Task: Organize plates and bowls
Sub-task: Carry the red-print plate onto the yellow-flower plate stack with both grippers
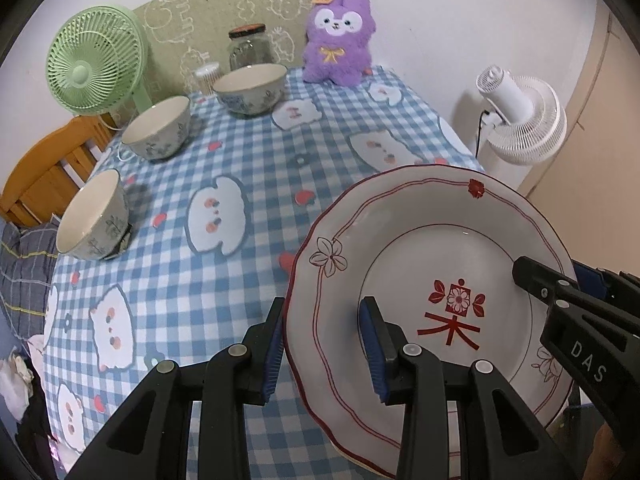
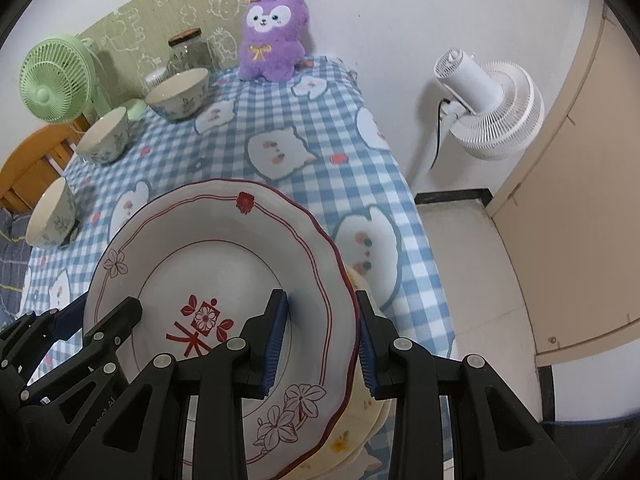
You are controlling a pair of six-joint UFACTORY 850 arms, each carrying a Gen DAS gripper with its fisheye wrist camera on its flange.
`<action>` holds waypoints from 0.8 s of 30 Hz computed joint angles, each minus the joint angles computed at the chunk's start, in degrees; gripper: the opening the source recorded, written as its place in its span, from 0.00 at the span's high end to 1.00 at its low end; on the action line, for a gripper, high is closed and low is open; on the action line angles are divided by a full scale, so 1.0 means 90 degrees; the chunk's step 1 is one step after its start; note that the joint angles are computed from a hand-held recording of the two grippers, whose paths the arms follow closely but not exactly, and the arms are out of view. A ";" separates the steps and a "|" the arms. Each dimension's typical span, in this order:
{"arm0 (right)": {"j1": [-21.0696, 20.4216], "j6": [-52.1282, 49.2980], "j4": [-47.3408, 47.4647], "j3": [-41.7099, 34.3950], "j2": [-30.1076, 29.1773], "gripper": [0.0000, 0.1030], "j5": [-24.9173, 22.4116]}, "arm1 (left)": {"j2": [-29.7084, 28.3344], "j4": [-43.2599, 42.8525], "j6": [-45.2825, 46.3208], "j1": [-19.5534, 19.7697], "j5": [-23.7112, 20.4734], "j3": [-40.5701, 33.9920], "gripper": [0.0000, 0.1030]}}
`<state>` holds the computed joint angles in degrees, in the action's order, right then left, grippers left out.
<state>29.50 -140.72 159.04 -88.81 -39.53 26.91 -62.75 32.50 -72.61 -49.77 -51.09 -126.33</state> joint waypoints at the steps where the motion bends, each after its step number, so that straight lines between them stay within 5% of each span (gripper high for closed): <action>1: -0.0002 0.0006 0.0016 0.0025 -0.0002 0.65 0.0003 | -0.0014 -0.0023 0.0025 -0.0010 0.0005 0.0011 0.65; 12: 0.0009 0.0188 0.0080 0.0244 -0.0056 0.65 0.0067 | -0.0101 -0.0358 0.0241 -0.0008 0.0204 0.0143 0.65; 24: -0.0069 0.0036 0.0439 0.0388 -0.0020 0.65 0.0052 | -0.0434 -0.0082 0.0352 -0.0114 -0.0187 -0.0360 0.63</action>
<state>28.88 -140.39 163.00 -85.32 -39.71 27.38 -66.66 31.77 -69.44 -50.79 -52.77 -129.57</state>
